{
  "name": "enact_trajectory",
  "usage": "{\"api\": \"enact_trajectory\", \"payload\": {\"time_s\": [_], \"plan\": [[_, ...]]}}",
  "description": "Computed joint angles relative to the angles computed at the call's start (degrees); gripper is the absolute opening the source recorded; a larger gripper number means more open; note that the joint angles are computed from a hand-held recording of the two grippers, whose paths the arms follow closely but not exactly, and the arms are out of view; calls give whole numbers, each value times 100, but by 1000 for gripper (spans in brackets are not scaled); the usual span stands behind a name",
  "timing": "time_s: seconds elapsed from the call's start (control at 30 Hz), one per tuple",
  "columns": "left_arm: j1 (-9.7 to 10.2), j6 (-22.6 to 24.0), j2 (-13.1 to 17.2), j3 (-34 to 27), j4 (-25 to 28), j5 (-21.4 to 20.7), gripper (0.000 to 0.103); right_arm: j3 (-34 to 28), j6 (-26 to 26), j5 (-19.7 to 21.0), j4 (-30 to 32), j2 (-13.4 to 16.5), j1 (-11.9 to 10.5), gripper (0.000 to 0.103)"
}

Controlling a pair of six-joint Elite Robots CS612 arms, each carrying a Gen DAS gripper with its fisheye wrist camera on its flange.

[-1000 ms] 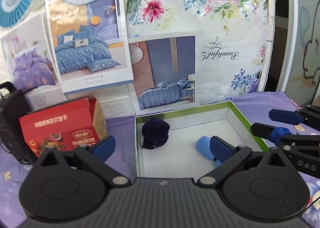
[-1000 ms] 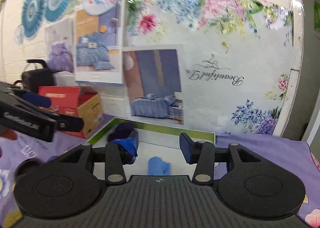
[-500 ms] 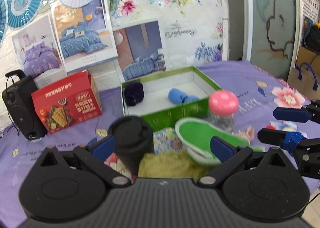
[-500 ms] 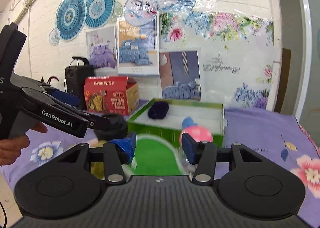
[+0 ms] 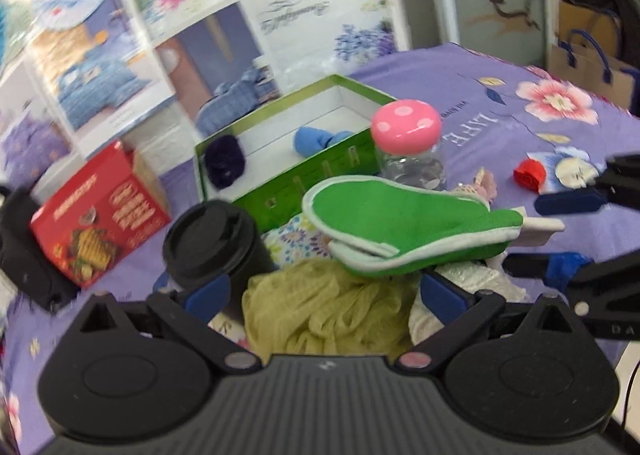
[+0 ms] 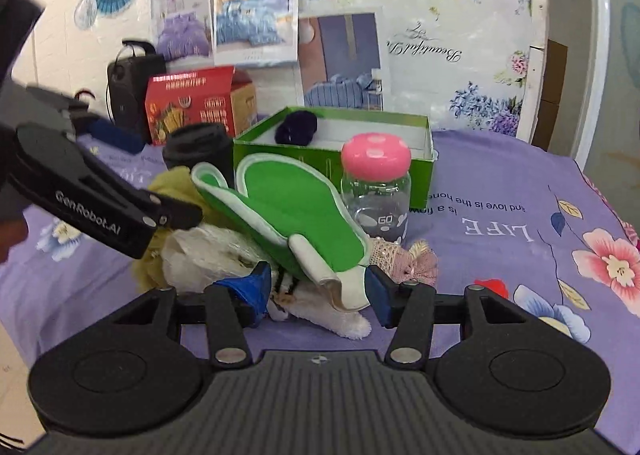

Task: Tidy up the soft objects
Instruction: 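Grasp the green-and-white mitt with the right tool and lift it, then lower the green mitt into the green box and open the right tool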

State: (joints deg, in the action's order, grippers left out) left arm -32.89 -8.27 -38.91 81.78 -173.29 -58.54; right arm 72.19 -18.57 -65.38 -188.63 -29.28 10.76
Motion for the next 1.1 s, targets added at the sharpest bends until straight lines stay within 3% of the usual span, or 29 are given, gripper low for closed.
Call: {"api": "enact_trajectory", "payload": {"time_s": [0.1, 0.17, 0.3, 0.47, 0.57, 0.63, 0.67, 0.73, 0.77, 0.87, 1.0, 1.1], "plan": [[124, 740, 44, -145, -77, -609, 100, -172, -156, 41, 118, 66, -8, 37], [230, 896, 76, -251, -44, -1133, 100, -303, -140, 120, 172, 120, -19, 37], [369, 774, 182, -434, 64, -1726, 99, -522, -91, 333, 383, 222, -38, 37], [448, 773, 241, -505, 27, -1991, 95, -724, -106, 820, 940, 306, -84, 37], [494, 605, 261, -593, 336, -2173, 79, -819, -63, 955, 967, 367, -103, 37], [514, 412, 276, -642, 556, -2210, 50, -884, 3, 1183, 807, 446, -136, 35], [503, 341, 278, -632, 545, -2131, 48, -917, 60, 1322, 777, 480, -153, 30], [484, 256, 245, -570, 433, -2122, 26, -927, 78, 1389, 737, 498, -152, 16], [460, 218, 217, -521, 332, -2076, 23, -913, 70, 1438, 685, 493, -150, 8], [368, 168, 141, -391, -62, -1729, 21, -790, 81, 1429, 218, 424, -129, 3], [359, -10, 19, -315, -505, -1643, 21, -840, 170, 1380, -363, 394, -125, 3], [355, -35, 10, -438, -794, -1405, 21, -1212, 85, 1251, -668, 503, -99, 3]]}}
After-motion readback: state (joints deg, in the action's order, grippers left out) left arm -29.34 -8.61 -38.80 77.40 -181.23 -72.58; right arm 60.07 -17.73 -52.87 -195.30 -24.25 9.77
